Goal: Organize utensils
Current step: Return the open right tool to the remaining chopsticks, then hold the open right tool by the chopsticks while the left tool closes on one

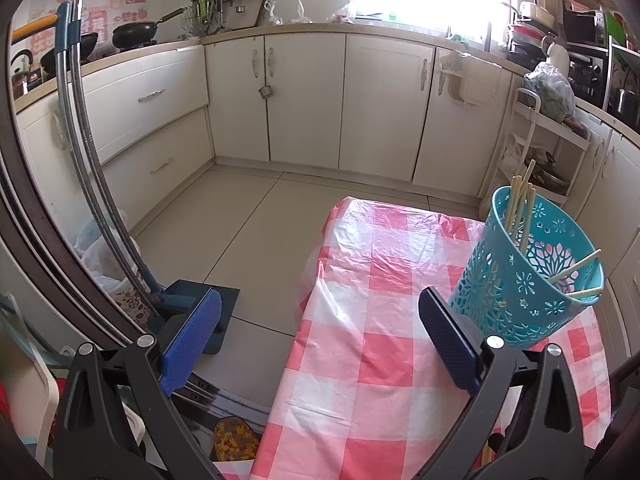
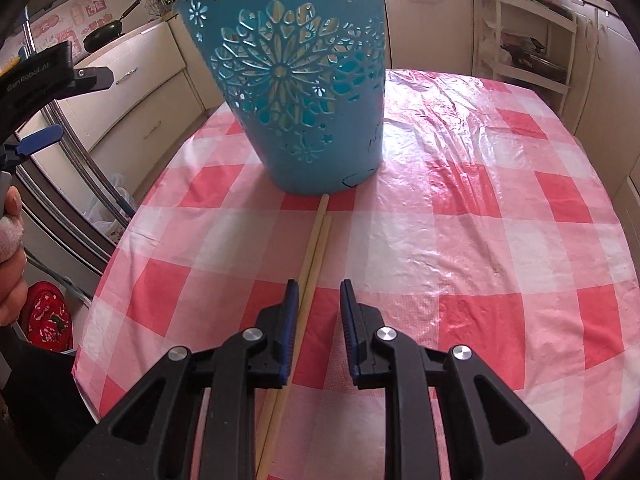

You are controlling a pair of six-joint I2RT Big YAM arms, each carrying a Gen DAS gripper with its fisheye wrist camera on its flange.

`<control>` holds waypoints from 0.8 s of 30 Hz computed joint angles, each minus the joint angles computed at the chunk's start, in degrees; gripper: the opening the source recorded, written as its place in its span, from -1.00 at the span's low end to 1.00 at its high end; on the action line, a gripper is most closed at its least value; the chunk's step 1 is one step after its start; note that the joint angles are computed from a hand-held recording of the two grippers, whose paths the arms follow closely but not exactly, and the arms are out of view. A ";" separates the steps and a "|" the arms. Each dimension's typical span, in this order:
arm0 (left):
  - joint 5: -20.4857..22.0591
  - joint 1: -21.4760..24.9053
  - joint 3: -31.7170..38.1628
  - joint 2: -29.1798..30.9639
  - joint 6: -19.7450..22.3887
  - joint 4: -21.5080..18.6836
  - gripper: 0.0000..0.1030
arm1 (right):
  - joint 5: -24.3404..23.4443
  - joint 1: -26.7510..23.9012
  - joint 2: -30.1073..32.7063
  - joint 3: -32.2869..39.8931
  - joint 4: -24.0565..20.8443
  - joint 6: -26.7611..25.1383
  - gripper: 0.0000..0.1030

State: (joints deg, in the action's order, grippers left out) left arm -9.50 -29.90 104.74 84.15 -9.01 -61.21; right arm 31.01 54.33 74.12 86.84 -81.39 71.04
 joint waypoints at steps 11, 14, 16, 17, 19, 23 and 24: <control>-0.62 -0.46 -0.40 0.16 0.82 -0.06 0.85 | 1.51 0.74 1.46 1.24 -3.47 -1.57 -0.64; -0.62 -0.48 -0.38 0.25 1.07 -0.24 0.85 | 1.53 0.91 0.70 0.58 -3.83 -1.12 -0.71; -0.78 -0.63 -0.35 0.31 1.26 -0.34 0.85 | 1.80 1.04 0.27 0.24 -4.53 -0.50 -0.72; -0.83 -0.68 -0.30 0.36 1.36 -0.40 0.85 | 1.85 1.03 -0.08 -0.08 -4.64 -0.24 -0.74; -0.93 -0.76 -0.33 0.40 1.66 -0.45 0.85 | 1.89 0.95 -0.79 -0.62 -5.03 0.40 -0.74; -1.18 -0.95 -0.33 0.55 2.05 -0.62 0.85 | 2.17 1.01 -1.88 -1.62 -5.80 1.54 -0.74; -1.23 -1.01 -0.33 0.59 2.11 -0.64 0.85 | 2.25 1.05 -2.22 -1.90 -6.06 1.86 -0.75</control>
